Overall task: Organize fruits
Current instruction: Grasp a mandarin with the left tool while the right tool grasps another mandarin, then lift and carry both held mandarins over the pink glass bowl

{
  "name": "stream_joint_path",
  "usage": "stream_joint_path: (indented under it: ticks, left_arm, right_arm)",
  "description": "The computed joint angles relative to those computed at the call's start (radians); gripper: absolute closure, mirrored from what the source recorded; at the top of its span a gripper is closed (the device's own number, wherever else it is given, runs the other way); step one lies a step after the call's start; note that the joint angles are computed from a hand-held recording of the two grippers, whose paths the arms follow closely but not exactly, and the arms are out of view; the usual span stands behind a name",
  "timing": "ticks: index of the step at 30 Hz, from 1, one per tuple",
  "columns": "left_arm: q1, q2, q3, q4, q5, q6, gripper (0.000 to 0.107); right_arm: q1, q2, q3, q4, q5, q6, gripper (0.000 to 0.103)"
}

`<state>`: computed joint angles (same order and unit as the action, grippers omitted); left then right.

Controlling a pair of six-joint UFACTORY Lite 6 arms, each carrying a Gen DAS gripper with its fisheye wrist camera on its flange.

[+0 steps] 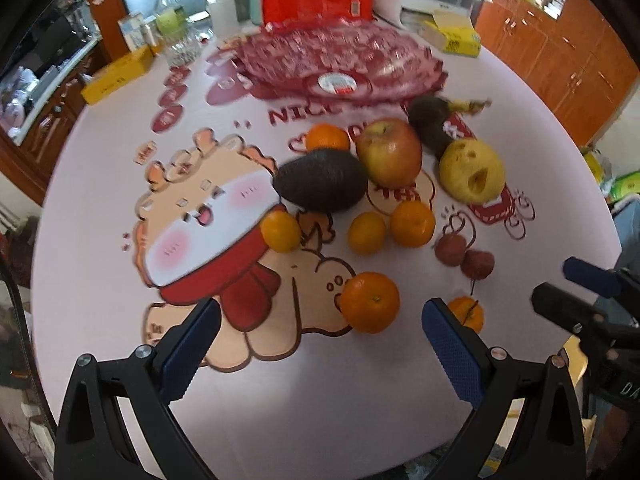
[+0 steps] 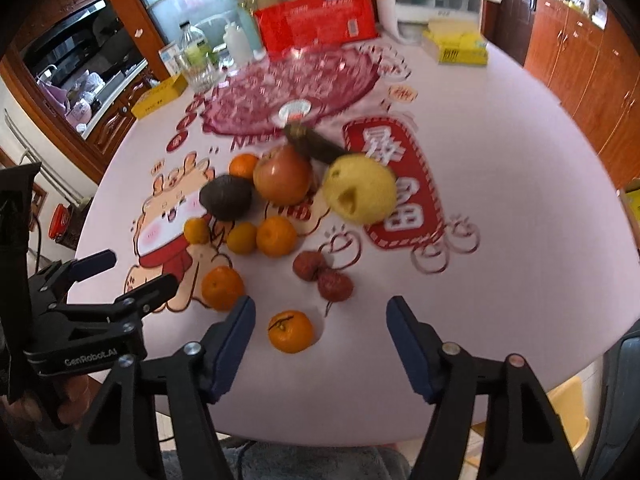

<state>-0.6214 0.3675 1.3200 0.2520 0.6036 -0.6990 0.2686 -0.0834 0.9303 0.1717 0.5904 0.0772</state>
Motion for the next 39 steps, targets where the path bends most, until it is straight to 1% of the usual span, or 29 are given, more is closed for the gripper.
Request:
stream_joint_path:
  ticks: [1, 3, 5, 9, 12, 15, 18, 21, 23, 25, 26, 27, 32, 34, 37, 39]
  left_arm:
    - [0.011, 0.014, -0.007, -0.037, -0.028, 0.041, 0.013]
    - [0.024, 0.044, -0.009, -0.086, -0.066, 0.102, 0.013]
    - [0.031, 0.072, -0.006, -0.120, -0.090, 0.142, 0.013]
    - [0.049, 0.112, -0.006, -0.233, -0.134, 0.265, 0.018]
    - [0.047, 0.132, -0.001, -0.251, -0.141, 0.295, 0.022]
    - [0.048, 0.162, 0.013, -0.288, -0.142, 0.339, 0.032]
    - [0.050, 0.184, 0.027, -0.318, -0.147, 0.368, 0.036]
    - [0.044, 0.200, 0.041, -0.322, -0.149, 0.373, 0.039]
    - [0.043, 0.211, 0.050, -0.344, -0.148, 0.400, 0.044]
    - [0.044, 0.222, 0.059, -0.387, -0.149, 0.447, 0.055]
    - [0.045, 0.226, 0.061, -0.423, -0.151, 0.483, 0.058]
    - [0.043, 0.227, 0.064, -0.445, -0.153, 0.506, 0.065]
    - [0.015, 0.230, 0.075, -0.362, -0.154, 0.438, 0.067]
    - [0.022, 0.193, 0.055, -0.365, -0.157, 0.435, 0.067]
    - [0.026, 0.116, 0.039, -0.320, -0.154, 0.394, 0.067]
    - [0.019, 0.063, 0.051, -0.211, -0.138, 0.302, 0.067]
  right_arm:
    - [0.006, 0.013, -0.016, 0.011, -0.019, -0.005, 0.038]
    - [0.008, 0.042, -0.042, 0.060, -0.047, -0.044, 0.041]
    - [0.026, 0.079, -0.056, 0.071, -0.070, -0.041, 0.046]
    - [0.060, 0.122, -0.073, 0.090, -0.101, -0.052, 0.049]
    - [0.082, 0.141, -0.084, 0.107, -0.126, -0.070, 0.050]
    - [0.104, 0.165, -0.082, 0.088, -0.145, -0.052, 0.051]
    - [0.121, 0.187, -0.082, 0.065, -0.167, -0.025, 0.058]
    - [0.135, 0.196, -0.084, 0.072, -0.194, -0.029, 0.061]
    - [0.154, 0.202, -0.083, 0.027, -0.210, 0.013, 0.062]
    - [0.172, 0.206, -0.080, -0.040, -0.224, 0.077, 0.063]
    - [0.178, 0.205, -0.081, -0.062, -0.230, 0.098, 0.063]
    - [0.181, 0.204, -0.083, -0.075, -0.235, 0.112, 0.063]
    - [0.189, 0.194, -0.080, -0.096, -0.218, 0.132, 0.066]
    - [0.194, 0.176, -0.075, -0.119, -0.202, 0.156, 0.066]
    - [0.197, 0.126, -0.051, -0.170, -0.158, 0.195, 0.066]
    - [0.199, 0.084, -0.020, -0.223, -0.121, 0.237, 0.066]
